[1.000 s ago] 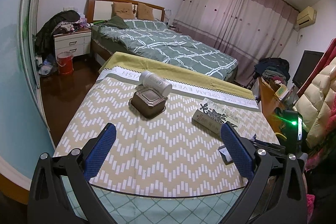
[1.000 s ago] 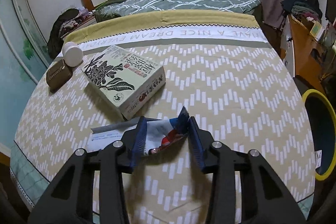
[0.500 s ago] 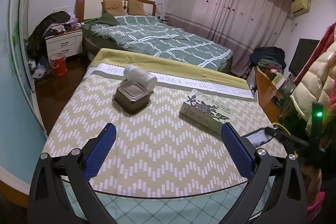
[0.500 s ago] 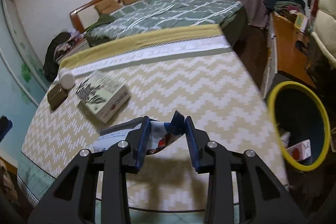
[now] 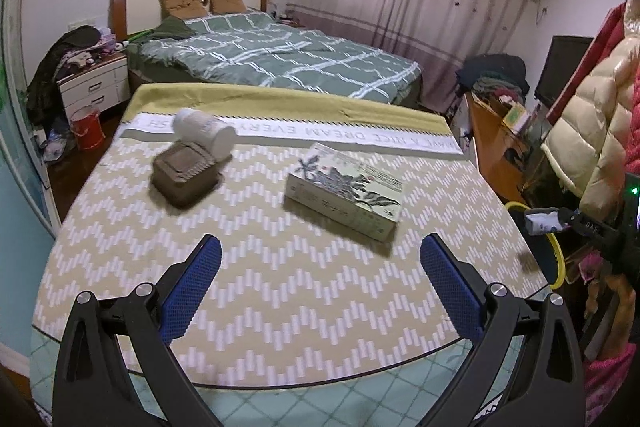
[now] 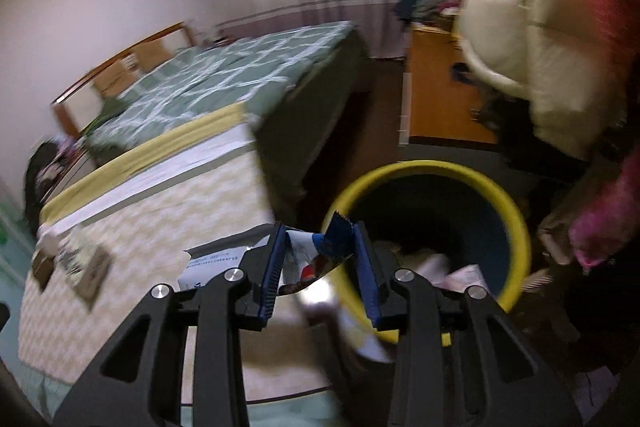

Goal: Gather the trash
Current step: 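Carry the wrapper to the bin and release it with the right tool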

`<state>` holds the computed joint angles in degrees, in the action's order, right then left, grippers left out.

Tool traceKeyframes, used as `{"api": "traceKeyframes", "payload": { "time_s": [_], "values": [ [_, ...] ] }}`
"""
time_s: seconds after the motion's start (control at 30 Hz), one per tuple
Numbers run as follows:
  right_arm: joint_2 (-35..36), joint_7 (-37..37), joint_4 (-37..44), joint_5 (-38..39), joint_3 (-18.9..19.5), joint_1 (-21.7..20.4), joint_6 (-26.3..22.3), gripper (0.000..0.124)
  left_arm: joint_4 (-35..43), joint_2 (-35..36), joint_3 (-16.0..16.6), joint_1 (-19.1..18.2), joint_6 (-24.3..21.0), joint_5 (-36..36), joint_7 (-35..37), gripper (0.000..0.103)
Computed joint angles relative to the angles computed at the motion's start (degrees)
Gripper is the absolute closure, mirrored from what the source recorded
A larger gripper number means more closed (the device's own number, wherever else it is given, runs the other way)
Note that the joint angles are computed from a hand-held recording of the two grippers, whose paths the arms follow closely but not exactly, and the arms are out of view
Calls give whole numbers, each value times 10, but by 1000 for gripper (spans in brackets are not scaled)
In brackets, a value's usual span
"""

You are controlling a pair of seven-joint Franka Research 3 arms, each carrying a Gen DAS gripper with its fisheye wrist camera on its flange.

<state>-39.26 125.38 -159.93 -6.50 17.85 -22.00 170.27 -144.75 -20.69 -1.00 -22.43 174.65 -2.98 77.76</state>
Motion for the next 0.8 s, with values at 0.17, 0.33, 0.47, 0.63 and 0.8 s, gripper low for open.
{"api": "traceKeyframes", "payload": {
  "time_s": [0.17,0.33,0.47,0.63,0.8],
  "values": [
    [2,15,-17,-8,-3,-54,7,91,30,32,-20,3,-18,5,0,5],
    [18,32,-19,-17,10,-98,9,87,65,67,-48,15,-35,11,-5,5],
    [17,53,-23,-36,31,-131,17,71,97,102,-72,32,-48,25,-16,5],
    [27,43,-26,-34,15,-121,33,70,140,146,-114,74,-71,110,-88,5],
    [46,22,-20,-18,0,-104,43,70,183,186,-125,93,-103,201,-171,5]
  ]
}}
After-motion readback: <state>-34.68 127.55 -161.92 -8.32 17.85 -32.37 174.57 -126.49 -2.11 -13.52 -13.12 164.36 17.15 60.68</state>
